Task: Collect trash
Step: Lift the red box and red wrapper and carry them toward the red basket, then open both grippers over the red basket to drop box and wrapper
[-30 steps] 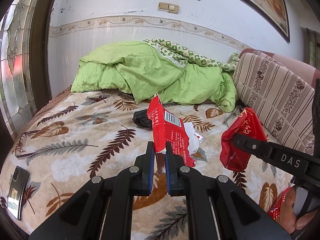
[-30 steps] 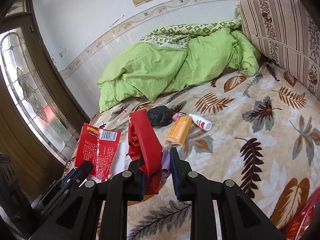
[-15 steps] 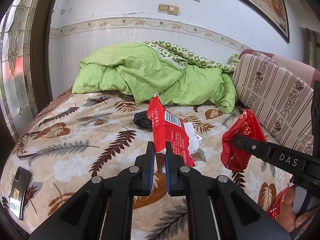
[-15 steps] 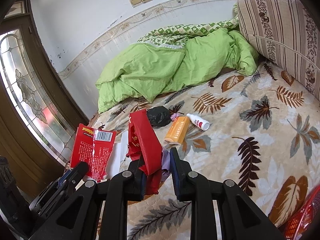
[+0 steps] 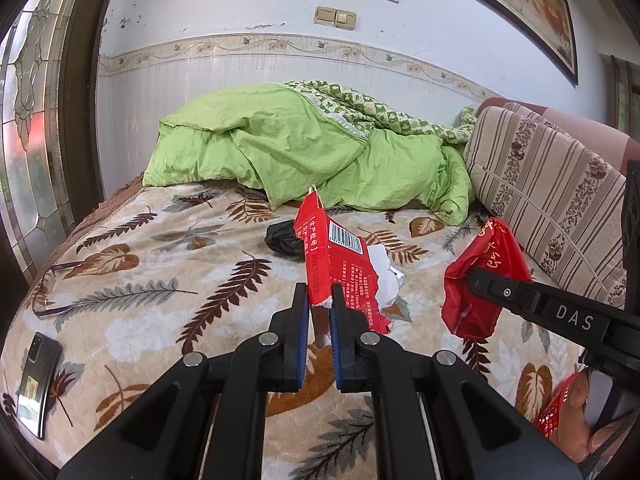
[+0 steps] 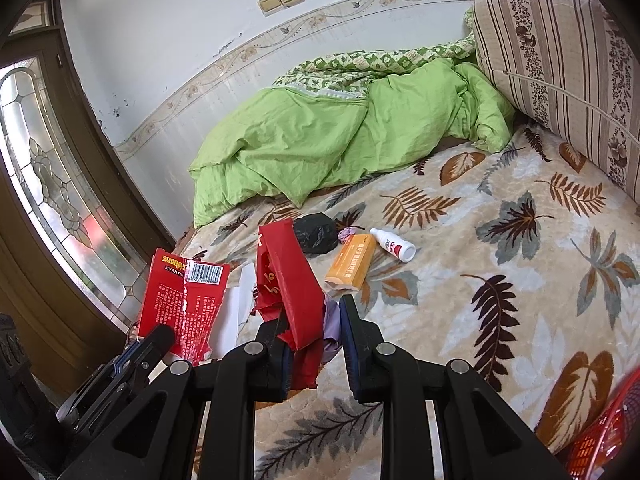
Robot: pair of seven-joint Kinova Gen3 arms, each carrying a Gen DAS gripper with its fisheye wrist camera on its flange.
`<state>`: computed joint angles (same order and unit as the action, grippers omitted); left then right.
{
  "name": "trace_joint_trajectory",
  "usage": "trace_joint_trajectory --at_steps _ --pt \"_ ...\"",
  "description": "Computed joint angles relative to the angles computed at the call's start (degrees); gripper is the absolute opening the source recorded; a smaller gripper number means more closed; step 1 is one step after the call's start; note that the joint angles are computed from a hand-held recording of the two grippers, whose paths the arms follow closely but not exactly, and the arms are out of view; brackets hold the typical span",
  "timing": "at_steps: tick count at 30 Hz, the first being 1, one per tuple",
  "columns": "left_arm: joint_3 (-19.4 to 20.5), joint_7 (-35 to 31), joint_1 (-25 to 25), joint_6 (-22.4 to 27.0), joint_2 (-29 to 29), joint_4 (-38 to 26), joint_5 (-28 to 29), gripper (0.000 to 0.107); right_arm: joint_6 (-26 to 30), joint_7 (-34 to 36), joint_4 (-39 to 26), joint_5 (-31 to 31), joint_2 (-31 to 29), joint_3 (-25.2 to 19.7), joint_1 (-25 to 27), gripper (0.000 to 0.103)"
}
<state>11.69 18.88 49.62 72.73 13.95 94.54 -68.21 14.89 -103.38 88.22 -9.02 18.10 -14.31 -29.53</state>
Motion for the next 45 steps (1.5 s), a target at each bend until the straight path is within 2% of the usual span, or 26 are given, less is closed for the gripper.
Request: trace_joint_trajectory --at_steps 11,16,21,26,29,33,37,38,41,43,45 --pt "-0.1 -0.4 -0.5 -1.7 -0.1 0.6 -0.4 0.009 -0.5 -2.4 -0.1 2.0 0.9 2.3 -1.9 0.022" --pt "0.1 1.0 -0.6 -2.8 -0.7 1.6 -0.8 0.009 -2.6 -0.4 1.8 1.0 0.0 -0.7 0.7 0.022" --pt "0.8 1.0 -0.4 -4.2 -0.7 1.3 -0.9 0.009 -3.6 4.7 4.5 -3.6 -1.4 -7.4 7.2 0.022" --pt "1.2 -1.4 1.2 -5.4 0.4 -0.9 -1.7 0.009 -3.1 13.3 7.7 -12.9 -3.4 -16.5 18.4 0.022" --pt "1.1 -4.5 1.9 -8.3 1.7 -3.3 -1.8 0.009 -2.2 18.7 10.6 -19.7 -5.6 -20.2 25.3 0.022" --pt "0.5 -9.9 2.6 -15.5 4.3 -7.3 -0.9 0.009 -0.2 26.4 15.3 -29.0 -10.5 -21.0 33.2 0.022" --pt "-0.2 -17.4 2.5 -23.2 7.5 -11.7 3.3 0.009 2.7 33.1 21.7 -36.6 -17.7 -16.7 39.5 0.022" --pt "-0.4 -19.7 2.5 -24.9 8.5 -13.1 5.0 0.009 3.3 33.0 23.1 -36.7 -19.1 -14.6 39.5 0.022" --pt "2.4 -26.7 0.1 -29.1 11.9 -17.6 9.8 0.009 6.4 29.8 26.1 -34.4 -22.0 -9.1 40.2 0.022" --pt "6.8 -31.4 -2.3 -30.3 14.7 -21.2 12.3 0.009 7.1 25.7 27.4 -30.0 -23.0 -9.4 42.9 0.022" --pt "11.8 -36.0 -4.1 -29.5 18.1 -25.4 12.8 0.009 6.5 21.1 28.8 -25.3 -23.7 -12.7 48.0 0.023"
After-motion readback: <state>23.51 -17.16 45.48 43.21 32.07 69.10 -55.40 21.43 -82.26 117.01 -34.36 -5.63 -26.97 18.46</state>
